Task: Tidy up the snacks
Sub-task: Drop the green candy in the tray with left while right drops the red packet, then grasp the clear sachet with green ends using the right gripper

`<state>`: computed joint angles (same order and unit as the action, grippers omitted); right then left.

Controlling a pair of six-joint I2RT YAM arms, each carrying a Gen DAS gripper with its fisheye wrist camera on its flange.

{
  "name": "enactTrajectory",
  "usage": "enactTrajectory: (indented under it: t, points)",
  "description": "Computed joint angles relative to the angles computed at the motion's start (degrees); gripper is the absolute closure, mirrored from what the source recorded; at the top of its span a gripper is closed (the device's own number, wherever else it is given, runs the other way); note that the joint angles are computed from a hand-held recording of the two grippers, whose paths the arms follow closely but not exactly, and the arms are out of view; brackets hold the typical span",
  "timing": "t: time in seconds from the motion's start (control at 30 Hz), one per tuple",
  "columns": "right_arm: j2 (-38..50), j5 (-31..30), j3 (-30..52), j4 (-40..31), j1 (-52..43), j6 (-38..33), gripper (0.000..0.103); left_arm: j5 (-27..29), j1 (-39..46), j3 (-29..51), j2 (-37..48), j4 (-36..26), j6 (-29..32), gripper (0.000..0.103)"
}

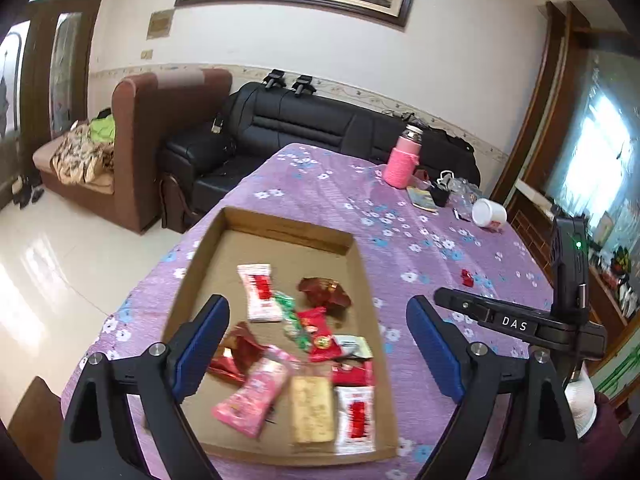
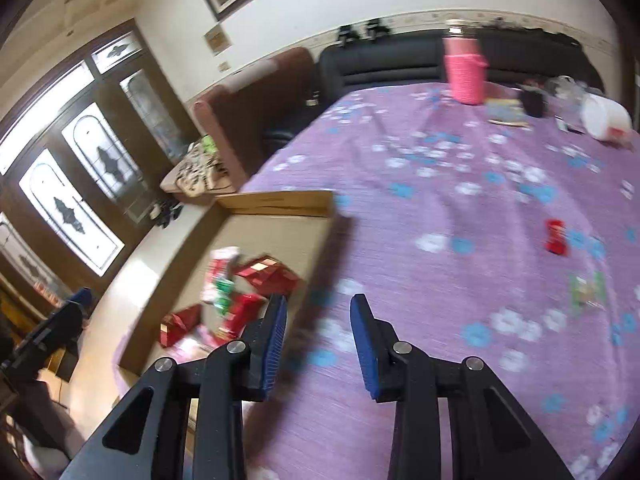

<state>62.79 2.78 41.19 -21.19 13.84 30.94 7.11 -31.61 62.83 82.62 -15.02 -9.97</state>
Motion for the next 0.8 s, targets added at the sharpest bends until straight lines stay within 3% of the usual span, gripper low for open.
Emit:
enactTrajectory:
  t: [0.17,0.37,0.57,0.8]
  points:
    - [-12.3,-7.36,-7.16,-5.18,-13.09,-3.01,0.067,-14.1,-11.81,1.62,1.28,-1.84,0.38,0.007]
    - [-22.25,-19.29,-9.98,-13.25,-33.1,-12.48,0.067,-25.77,-21.86,5.34,5.37,-4.35,2.12,0.007]
    - [-22.45,-31.62,-10.41,-17.77,-52.85,-23.42,0.066,-29.95,-26.94,10.11,10.01,-6.99,2.81,0.007]
    - [-18.43,-36.49,-10.43,-18.0,-61.23,-29.41,0.066,-30.99,-28.94,14.17,14.28,-9.34,2.58,0.007]
